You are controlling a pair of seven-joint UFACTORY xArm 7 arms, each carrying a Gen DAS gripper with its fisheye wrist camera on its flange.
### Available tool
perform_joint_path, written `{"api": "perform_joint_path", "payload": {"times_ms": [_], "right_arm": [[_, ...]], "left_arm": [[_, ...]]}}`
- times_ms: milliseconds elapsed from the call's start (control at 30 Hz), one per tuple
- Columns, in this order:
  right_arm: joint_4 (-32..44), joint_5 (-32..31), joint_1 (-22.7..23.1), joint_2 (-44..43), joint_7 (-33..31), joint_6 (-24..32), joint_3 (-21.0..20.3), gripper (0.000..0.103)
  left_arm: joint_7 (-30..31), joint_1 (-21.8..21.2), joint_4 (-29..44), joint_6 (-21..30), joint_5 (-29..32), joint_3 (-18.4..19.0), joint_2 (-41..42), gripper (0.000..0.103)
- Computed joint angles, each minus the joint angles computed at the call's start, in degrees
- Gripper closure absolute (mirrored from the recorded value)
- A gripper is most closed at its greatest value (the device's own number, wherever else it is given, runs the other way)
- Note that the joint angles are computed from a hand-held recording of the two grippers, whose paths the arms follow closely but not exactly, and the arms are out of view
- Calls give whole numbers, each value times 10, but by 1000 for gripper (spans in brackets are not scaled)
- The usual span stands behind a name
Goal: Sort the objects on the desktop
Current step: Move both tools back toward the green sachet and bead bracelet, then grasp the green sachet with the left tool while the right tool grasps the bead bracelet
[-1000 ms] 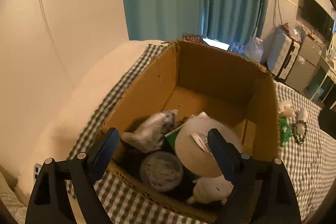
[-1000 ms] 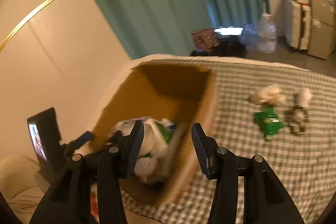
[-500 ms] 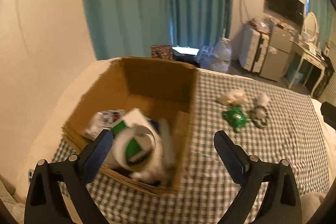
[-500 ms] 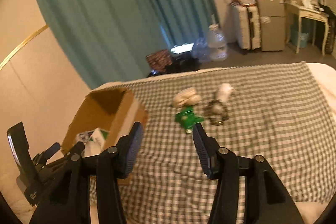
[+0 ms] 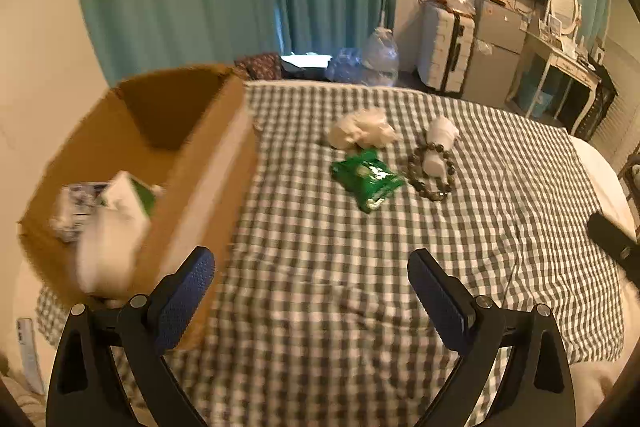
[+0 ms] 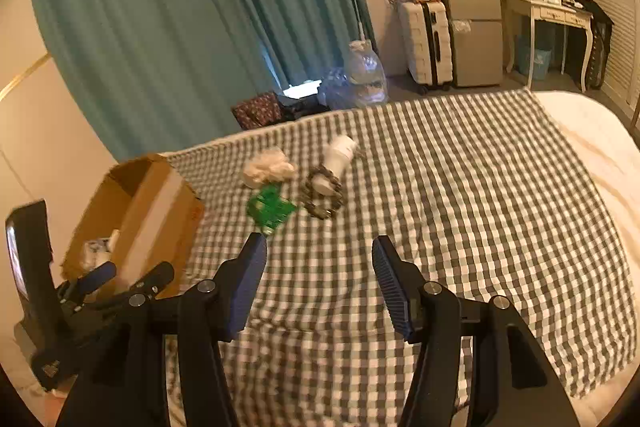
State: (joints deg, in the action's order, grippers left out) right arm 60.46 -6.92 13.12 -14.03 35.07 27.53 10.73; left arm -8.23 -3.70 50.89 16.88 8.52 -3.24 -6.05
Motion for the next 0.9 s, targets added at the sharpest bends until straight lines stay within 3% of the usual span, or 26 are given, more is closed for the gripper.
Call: {"api": "perform_joint_path", "payload": {"times_ms": [167,300,433,700,800,900], "right_arm": [[12,9,-3,65,-24,-36,-17,48],[77,39,2,145,-81,-31,-32,48],[150,83,-2,233,-142,-34,-37,48],[255,116,-3,347,-192,-18,-37,51],[278,135,-9,373,-213,-4,-29,62],[279,136,-6,374,-230,2,-28,88]], "left_arm": [[-86,-6,57,-8,45,-1,86,3],[-143,-30,131,-3,56,19,170,3],[-145,-48,199,2,48,31,239,3],[-135,-78,328,20,38,52,365,3],[-110,-58,339,11,4,31,385,3],[-82,-54,326,-9,-7,26,383,13]]}}
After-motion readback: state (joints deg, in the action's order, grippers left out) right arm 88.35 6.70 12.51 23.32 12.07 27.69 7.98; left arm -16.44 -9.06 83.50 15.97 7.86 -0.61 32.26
